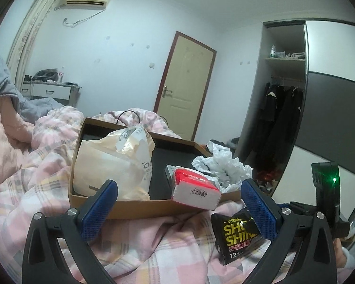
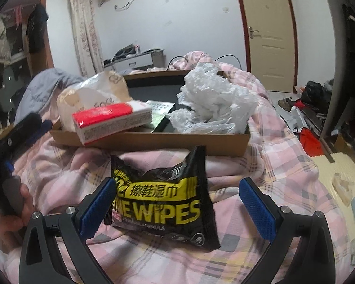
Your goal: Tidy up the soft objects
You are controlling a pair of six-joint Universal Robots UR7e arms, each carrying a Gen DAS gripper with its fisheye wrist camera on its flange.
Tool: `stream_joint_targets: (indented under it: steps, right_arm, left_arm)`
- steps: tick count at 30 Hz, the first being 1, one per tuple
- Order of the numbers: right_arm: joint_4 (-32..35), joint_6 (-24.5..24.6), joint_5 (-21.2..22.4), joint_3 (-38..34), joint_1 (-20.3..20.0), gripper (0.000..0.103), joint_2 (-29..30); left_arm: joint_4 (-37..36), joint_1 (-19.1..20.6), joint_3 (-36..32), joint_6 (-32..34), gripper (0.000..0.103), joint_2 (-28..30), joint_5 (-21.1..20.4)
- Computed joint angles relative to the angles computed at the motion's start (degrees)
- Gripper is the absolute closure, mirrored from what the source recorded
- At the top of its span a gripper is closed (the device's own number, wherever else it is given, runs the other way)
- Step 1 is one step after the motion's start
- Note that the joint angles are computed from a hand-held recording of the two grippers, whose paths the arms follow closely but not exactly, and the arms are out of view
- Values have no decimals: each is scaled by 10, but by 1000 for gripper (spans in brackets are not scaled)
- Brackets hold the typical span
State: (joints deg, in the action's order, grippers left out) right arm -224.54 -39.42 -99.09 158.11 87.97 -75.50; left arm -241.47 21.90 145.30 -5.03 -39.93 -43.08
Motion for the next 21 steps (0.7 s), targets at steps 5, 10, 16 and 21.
stream_joint_targets:
  steps: [5,10,16,21]
  right_arm:
    - [-31,-34,-48,-6,35,7,39]
    - [-27,-55,-46,-2,37,35,40]
    - [-48,-63,-27,7,32,42,39]
    - [-39,-56,29,21,4,44,9]
  left_arm:
    - [11,-6,-3,2,0,4,10]
    - [14,-7,-4,2,0,5,12]
    - [12,-7,-4,2,0,6,11]
    - [4,-6,-3,7,0,7,6]
